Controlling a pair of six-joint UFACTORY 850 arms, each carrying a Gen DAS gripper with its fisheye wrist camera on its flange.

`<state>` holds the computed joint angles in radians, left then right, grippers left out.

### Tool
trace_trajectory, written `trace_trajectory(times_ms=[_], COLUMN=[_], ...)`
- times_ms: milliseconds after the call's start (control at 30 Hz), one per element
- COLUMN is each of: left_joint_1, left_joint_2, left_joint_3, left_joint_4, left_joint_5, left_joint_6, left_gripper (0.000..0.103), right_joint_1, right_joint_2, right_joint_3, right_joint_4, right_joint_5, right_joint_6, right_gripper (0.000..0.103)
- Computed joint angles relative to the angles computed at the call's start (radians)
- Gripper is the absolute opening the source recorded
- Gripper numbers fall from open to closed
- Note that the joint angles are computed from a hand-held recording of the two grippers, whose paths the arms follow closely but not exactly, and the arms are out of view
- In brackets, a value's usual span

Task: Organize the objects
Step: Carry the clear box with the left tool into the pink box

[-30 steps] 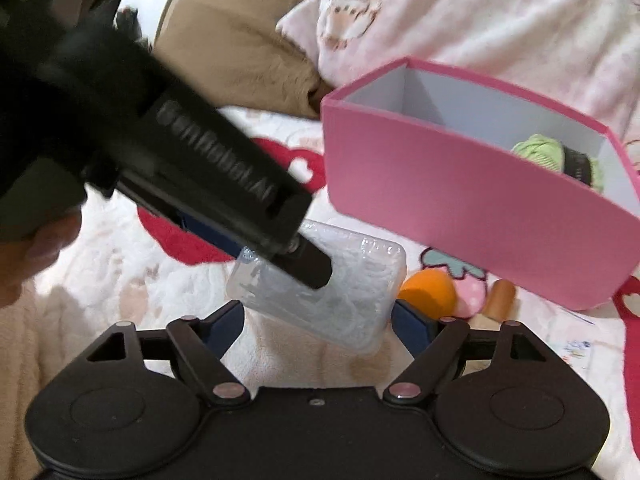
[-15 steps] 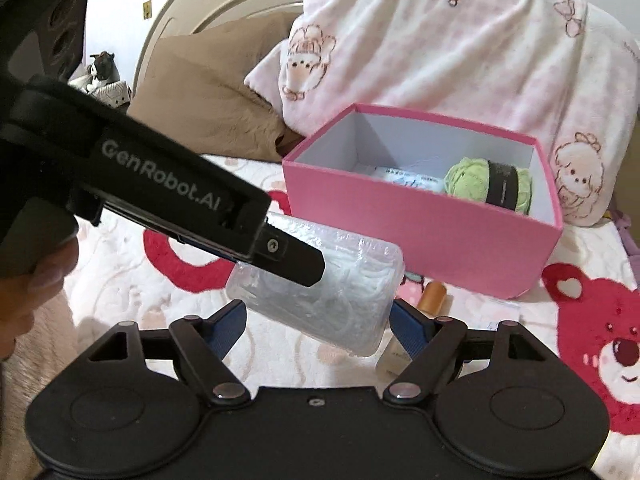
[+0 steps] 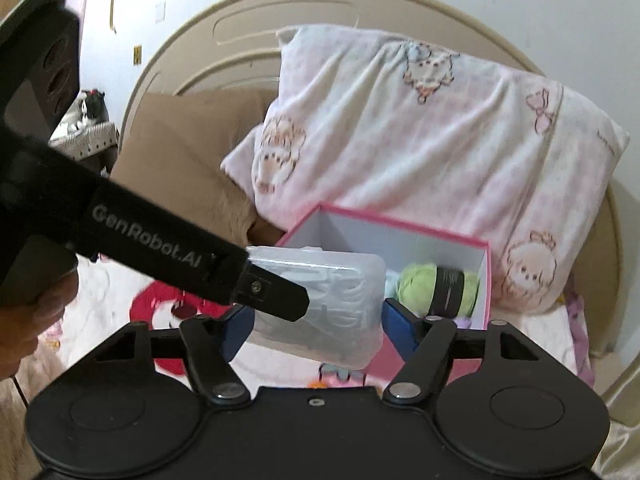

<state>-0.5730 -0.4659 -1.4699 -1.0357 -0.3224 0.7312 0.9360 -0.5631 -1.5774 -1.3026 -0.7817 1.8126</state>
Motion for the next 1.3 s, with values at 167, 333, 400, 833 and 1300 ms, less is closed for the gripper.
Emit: trace_trajectory(times_ms=[167, 333, 400, 833, 1300], left_joint_1=[0.011, 0.02, 0.022, 0.041, 0.028], left_joint_2=[-0.037, -0.133, -0.201, -0.581, -0.809], left_joint_3=[-0.094, -0.245, -0.334, -0.754, -1.057], left_joint_4=[0.04, 0.286, 0.41, 0.666, 0.8], left_joint_5=[0.027, -0.002, -0.042, -0.261, -0.423], left_joint_6=[-0.056, -0.332, -0.478, -0.784, -0.889], left_gripper=[0.052, 0.052, 0.053, 0.052, 0.052], right_joint_1=[-0.07, -0.144, -0.177, -0.33, -0.362], right_joint_2=[0.038, 0.018, 0.003, -0.171, -0.298], right_joint_3=[0.007, -0.019, -0.026, -0.081, -0.184], right_joint_4=[-0.043, -0.016, 0.023, 0.486, 0.898], right_joint_5=[0.113, 0.227, 0.283, 0.566, 0.544], right_joint_6=[0.038, 0.035, 0.023, -0.221, -0.591], right_gripper=[0.064, 0.06, 0.059, 0.058, 0.056])
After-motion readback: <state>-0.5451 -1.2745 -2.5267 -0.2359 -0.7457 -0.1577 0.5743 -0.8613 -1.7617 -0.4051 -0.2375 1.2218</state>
